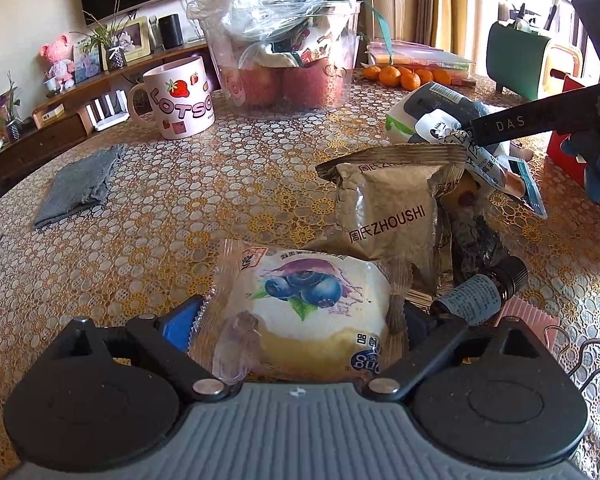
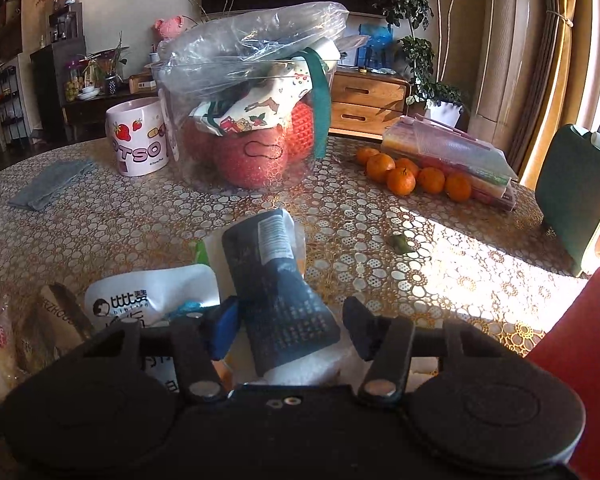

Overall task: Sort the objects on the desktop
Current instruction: 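Grasp the wrapped blueberry bun with the left tool while the right tool grasps the grey-white package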

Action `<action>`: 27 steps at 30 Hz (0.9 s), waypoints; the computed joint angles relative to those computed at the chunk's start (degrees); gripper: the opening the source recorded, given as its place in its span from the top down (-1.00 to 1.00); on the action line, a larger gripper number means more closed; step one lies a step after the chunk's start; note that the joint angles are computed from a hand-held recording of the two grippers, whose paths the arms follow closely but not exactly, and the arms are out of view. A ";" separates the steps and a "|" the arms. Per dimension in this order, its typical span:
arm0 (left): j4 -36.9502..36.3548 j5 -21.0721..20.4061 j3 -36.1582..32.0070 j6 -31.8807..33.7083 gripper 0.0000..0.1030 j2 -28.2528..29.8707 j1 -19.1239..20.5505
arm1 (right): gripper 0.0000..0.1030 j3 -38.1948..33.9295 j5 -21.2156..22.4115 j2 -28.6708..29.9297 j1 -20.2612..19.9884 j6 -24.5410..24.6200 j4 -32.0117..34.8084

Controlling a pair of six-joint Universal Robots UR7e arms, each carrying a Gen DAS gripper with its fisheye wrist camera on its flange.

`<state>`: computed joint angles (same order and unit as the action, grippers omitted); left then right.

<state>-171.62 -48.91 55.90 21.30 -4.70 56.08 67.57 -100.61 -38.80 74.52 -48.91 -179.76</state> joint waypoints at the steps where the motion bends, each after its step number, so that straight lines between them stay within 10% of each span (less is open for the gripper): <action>1: -0.23 0.19 0.05 0.22 -0.84 0.02 -0.06 | 0.02 0.00 0.15 -0.05 -0.03 0.04 0.19; 14: -2.48 1.89 1.08 1.26 -0.35 0.02 -1.24 | 0.40 0.62 1.43 -1.48 -0.52 7.28 0.91; 27: -5.33 2.33 5.55 -1.55 -0.32 -3.18 -2.76 | 0.81 4.38 2.84 -4.18 -0.25 9.62 -3.47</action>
